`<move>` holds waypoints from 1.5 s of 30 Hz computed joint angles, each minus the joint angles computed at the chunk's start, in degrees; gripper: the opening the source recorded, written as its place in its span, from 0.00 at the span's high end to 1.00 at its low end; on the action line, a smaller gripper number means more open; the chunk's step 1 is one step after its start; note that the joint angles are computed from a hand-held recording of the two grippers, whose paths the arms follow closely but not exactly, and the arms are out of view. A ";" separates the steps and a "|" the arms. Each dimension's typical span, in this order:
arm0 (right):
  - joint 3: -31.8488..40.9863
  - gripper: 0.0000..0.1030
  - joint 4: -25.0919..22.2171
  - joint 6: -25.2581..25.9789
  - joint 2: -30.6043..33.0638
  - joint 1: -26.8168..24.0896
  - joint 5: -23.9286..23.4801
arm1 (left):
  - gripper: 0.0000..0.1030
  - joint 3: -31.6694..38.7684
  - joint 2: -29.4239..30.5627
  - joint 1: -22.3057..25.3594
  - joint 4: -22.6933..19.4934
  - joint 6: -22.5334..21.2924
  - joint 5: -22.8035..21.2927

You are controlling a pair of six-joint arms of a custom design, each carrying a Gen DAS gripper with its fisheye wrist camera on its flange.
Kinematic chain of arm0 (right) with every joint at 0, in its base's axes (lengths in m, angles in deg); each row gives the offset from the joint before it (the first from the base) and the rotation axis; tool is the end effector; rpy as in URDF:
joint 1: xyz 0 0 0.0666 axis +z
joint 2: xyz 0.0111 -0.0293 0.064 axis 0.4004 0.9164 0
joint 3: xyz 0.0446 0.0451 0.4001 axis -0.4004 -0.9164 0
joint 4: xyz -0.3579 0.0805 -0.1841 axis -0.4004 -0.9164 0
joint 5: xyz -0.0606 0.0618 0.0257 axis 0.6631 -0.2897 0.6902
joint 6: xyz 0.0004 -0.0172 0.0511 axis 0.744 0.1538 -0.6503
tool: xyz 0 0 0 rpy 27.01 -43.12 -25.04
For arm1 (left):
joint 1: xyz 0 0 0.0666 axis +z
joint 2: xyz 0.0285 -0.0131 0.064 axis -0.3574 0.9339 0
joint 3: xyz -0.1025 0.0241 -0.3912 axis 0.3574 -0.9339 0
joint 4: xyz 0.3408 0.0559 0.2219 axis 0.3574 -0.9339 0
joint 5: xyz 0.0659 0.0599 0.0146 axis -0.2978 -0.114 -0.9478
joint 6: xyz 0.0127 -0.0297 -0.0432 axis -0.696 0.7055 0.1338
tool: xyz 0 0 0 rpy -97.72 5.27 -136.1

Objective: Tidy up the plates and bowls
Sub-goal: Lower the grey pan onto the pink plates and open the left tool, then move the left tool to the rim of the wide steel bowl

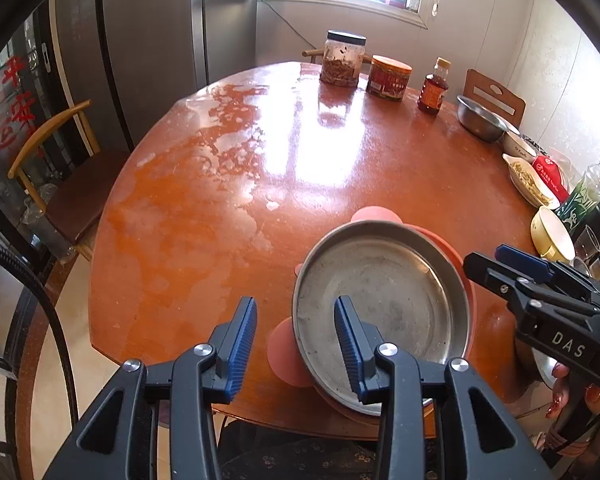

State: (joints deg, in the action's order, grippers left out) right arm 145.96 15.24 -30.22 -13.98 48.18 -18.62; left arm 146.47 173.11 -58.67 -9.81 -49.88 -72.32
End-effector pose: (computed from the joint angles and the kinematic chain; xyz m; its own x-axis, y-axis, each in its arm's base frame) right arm 0.3815 0.1690 0.4885 -0.7840 0.1709 -0.5968 0.0477 0.9751 0.2167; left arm 0.4182 -0.3186 0.4864 -0.7857 0.2239 -0.5767 0.3260 0.9421 -0.0784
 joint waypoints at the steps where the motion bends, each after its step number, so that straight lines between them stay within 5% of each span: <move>1: -0.06 0.38 0.09 -0.19 -0.26 -0.11 0.02 | 0.60 0.07 -0.08 -0.05 -0.02 0.07 -0.19; 31: -5.67 0.29 0.38 -0.68 -12.18 -0.27 9.40 | 0.54 2.62 -0.91 -9.02 0.63 -2.98 -4.40; 45: -10.51 0.27 -4.34 -3.84 -21.78 -3.13 12.84 | 0.53 10.95 5.89 -14.82 -0.83 -5.32 -2.38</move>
